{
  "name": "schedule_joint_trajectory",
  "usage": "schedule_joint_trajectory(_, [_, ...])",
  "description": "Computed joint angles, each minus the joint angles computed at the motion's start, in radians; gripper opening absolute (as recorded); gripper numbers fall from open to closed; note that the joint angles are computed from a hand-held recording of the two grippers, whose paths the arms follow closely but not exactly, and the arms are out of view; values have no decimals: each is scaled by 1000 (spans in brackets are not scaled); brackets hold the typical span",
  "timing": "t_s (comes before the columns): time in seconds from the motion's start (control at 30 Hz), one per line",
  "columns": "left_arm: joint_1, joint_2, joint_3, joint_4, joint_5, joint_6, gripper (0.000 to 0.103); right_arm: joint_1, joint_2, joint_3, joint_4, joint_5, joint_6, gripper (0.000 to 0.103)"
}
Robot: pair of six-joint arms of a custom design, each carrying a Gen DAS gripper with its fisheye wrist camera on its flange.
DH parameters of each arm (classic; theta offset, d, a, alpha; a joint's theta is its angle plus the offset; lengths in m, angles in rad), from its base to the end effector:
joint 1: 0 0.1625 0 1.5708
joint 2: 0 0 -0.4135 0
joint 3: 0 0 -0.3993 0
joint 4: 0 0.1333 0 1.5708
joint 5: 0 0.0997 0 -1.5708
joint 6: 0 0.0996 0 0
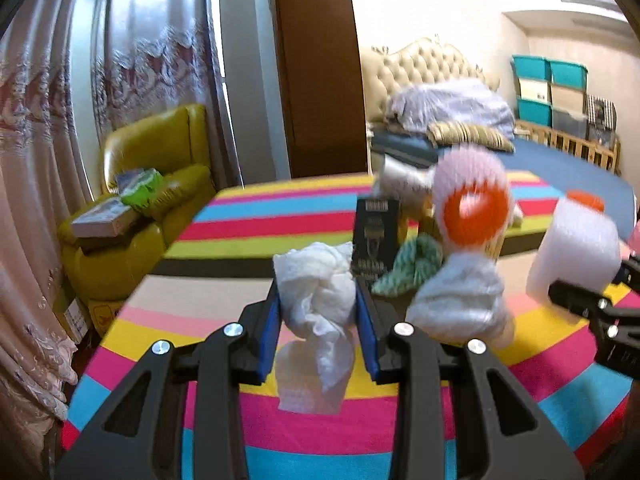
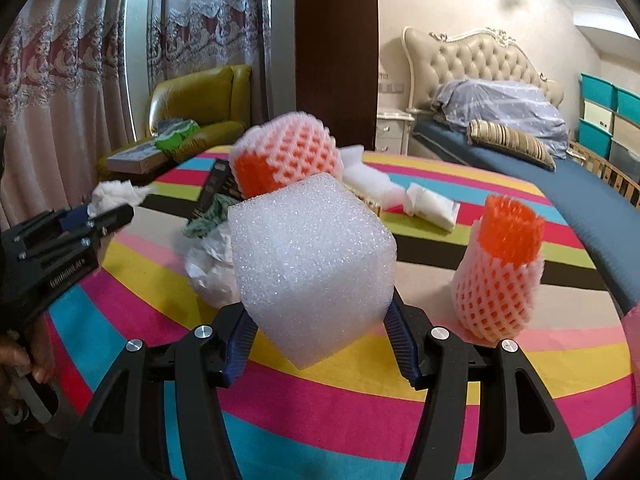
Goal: Collect trash
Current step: 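Grasp the white foam net with the left gripper while the right grasps the foam block, then carry both items to the pink wastebasket and open both grippers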
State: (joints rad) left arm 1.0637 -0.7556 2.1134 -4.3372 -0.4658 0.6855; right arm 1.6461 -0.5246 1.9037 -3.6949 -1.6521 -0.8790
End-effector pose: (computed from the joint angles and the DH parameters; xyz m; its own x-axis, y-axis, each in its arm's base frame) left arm -0.0221 -0.4975 0.1469 -0.5858 -0.3384 -0.7364 0.5803 0.4591 -0.6726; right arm 0.1681 -0.5635 -0.0278 -0.5941 -0.5773 0.5602 -0.8038 0.4521 -0.3865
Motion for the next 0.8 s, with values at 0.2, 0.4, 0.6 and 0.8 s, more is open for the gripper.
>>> schedule_joint_trajectory(0.2, [-81, -13, 21, -73, 3, 68, 33, -2, -42, 65, -85, 48, -15, 56])
schedule_joint_trajectory(0.4, [-142, 2, 17, -105, 12, 112, 33, -20, -99, 115, -137, 88, -6, 56])
schedule_joint_trajectory(0.6, [-164, 7, 17, -81, 7, 111, 33, -40, -137, 154, -167, 111, 0, 56])
schedule_joint_trajectory(0.8, [-195, 42, 8, -68, -3, 103, 33, -62, -168, 186, -203, 115, 1, 56])
